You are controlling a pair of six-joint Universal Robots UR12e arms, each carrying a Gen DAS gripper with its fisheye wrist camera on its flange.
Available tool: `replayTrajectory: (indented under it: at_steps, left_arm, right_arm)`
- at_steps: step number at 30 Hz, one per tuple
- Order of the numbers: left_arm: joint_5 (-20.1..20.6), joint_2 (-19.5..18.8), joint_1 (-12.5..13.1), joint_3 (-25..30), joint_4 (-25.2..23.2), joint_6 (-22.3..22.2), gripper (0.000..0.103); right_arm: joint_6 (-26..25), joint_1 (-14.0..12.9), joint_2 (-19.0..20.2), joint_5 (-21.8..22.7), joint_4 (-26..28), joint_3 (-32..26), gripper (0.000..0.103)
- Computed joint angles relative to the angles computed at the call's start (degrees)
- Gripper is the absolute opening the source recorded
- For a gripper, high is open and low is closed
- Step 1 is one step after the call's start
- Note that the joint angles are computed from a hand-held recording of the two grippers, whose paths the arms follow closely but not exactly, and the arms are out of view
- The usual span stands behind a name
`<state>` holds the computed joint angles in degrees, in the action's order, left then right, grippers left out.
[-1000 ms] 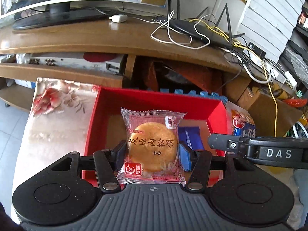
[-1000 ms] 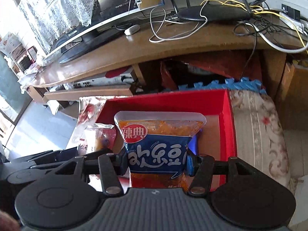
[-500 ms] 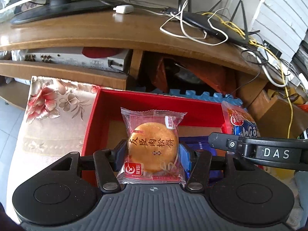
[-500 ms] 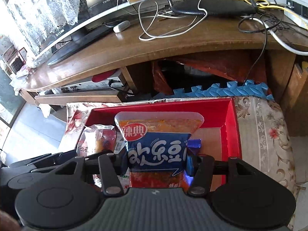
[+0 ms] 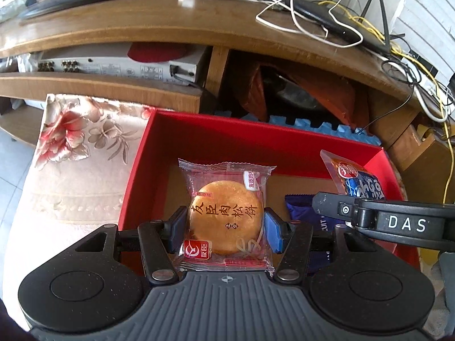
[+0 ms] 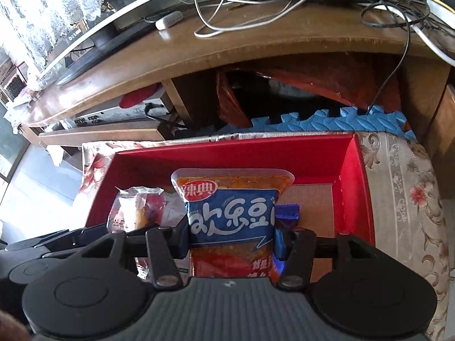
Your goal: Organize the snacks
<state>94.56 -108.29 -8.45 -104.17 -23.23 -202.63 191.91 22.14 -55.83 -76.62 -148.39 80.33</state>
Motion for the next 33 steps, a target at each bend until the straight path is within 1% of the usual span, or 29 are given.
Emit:
replayTrajectory:
  at_steps: [3, 5, 8, 11, 13, 20, 24, 30, 33]
  left_arm:
    - [0.09, -0.29, -0.03, 0.16, -0.38, -0.17, 0.063]
    - [0.76, -0.51, -0.27, 0.31, -0.42, 0.59, 0.063]
    - [-0.31, -0.76, -0.29, 0.39, -0.52, 1.24, 0.063]
    - [0.08, -1.15, -0.53, 0.63, -1.00, 1.58, 0.063]
    - [0.21, -1.22, -0.47, 0.67, -1.18, 1.37, 0.063]
    - [1.43, -1.49, -0.78, 0.89, -1.65, 1.63, 0.063]
    - [0.90, -1.41, -0.62, 0.84, -1.69, 1.11, 0.064]
    - [-1.20, -1.25, -0.23, 0.87, -2.10, 0.77, 0.072]
    - [-1.31, -1.21, -0.23, 0.93, -2.17, 0.76, 0.073]
  right_arm:
    - [0.04, 0.00, 0.47, -0.20, 0.44, -0.40, 0.054]
    - [0.11, 0.01, 0.72, -0.52, 0.52, -0.61, 0.054]
    - [0.22, 0.00, 1.06, -0.50, 0.87, -0.84, 0.054]
    - [-0.58, 0.26, 1.43, -0.93, 1.53, -1.23, 0.054]
    - [-1.17, 0.41, 1.63, -1.24, 1.88, -1.49, 0.054]
    - [-0.78, 0.31, 2.06, -1.30, 2.99, -2.00, 0.054]
    - [-0.55, 0.31, 2.13, -1.32, 3.01, -1.97, 0.054]
    - [0.11, 0.22, 2.11, -1.24, 3.10, -1.94, 0.056]
    - [0.15, 0.22, 2.06, -1.26, 3.19, -1.92, 0.058]
